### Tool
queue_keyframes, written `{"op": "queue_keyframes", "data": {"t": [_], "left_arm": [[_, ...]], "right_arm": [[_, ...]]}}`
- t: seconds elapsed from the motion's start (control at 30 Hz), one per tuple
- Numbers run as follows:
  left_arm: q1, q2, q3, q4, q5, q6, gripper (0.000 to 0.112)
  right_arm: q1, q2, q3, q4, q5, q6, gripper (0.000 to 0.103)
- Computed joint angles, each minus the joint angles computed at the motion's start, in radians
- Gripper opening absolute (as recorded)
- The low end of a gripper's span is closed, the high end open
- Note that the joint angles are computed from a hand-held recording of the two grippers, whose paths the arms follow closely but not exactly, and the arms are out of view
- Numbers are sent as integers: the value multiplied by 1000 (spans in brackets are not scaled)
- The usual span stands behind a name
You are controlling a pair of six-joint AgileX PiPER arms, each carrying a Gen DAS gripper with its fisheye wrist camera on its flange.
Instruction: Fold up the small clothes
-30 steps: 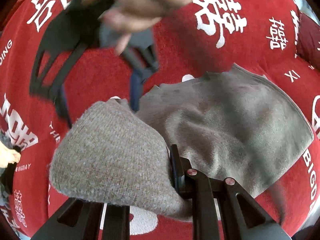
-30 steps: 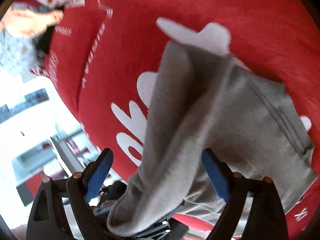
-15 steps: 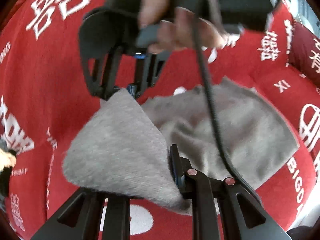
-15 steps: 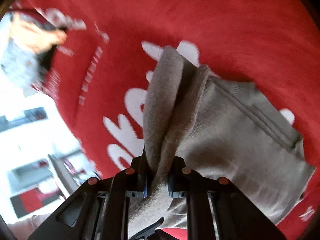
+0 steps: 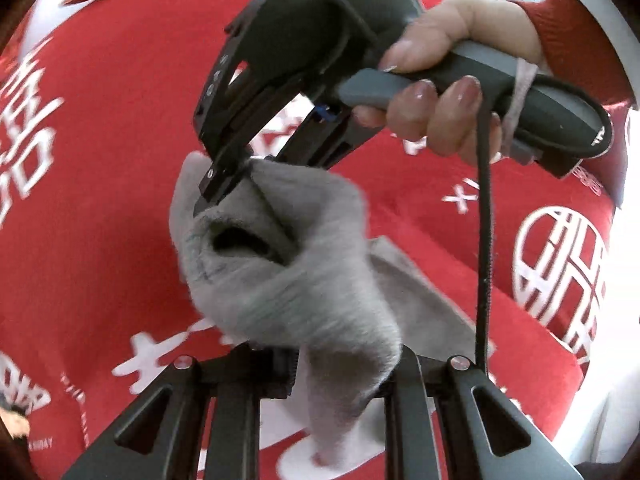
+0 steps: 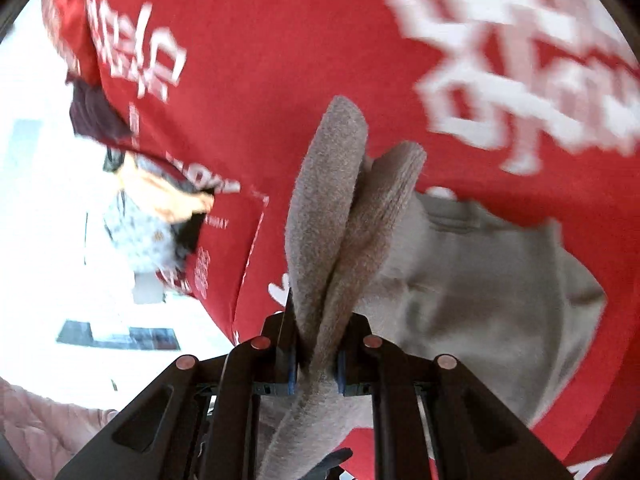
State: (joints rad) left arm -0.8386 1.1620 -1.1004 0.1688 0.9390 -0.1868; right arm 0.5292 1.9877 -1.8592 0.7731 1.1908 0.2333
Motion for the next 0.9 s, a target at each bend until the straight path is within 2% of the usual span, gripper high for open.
{"op": "queue_keyframes", "data": {"t": [0.1, 0.17, 0.3, 0.37, 0.4, 0.47, 0.53, 0.57, 0.63, 0.7, 0.8, 0.9], "left_arm": [[-89, 72, -5, 16, -23, -56, 20], [-152, 129, 1, 21, -48, -84, 20], [-224, 213, 29, 24, -94, -101, 20], [-261, 249, 40, 44, -92, -131, 20], [-269, 259, 38, 46, -83, -138, 20], [-285, 249, 43, 46, -67, -157, 20], [-295, 237, 35, 40, -41, -150, 21], [-293, 228, 26, 22, -16, -132, 24], [-264, 180, 32, -52, 20, -82, 60], [-244, 114, 65, -68, 27, -90, 62], [-175, 46, 51, -113, 119, -62, 62], [-78, 12, 47, -129, 164, -66, 62]], "right_arm": [[-74, -144, 300, 29, -77, -78, 15], [-116, -219, 497, 67, -160, -156, 15], [-169, -257, 791, 180, -285, -296, 17], [-183, -256, 881, 232, -326, -345, 20], [-187, -260, 922, 249, -348, -358, 26], [-204, -279, 992, 338, -376, -422, 27], [-210, -296, 1016, 358, -386, -428, 31], [-206, -307, 1014, 334, -385, -400, 33], [-204, -334, 1002, 256, -375, -317, 40], [-157, -379, 987, 139, -388, -164, 43], [-120, -504, 993, -37, -366, 31, 43], [-60, -610, 992, -161, -349, 180, 43]]}}
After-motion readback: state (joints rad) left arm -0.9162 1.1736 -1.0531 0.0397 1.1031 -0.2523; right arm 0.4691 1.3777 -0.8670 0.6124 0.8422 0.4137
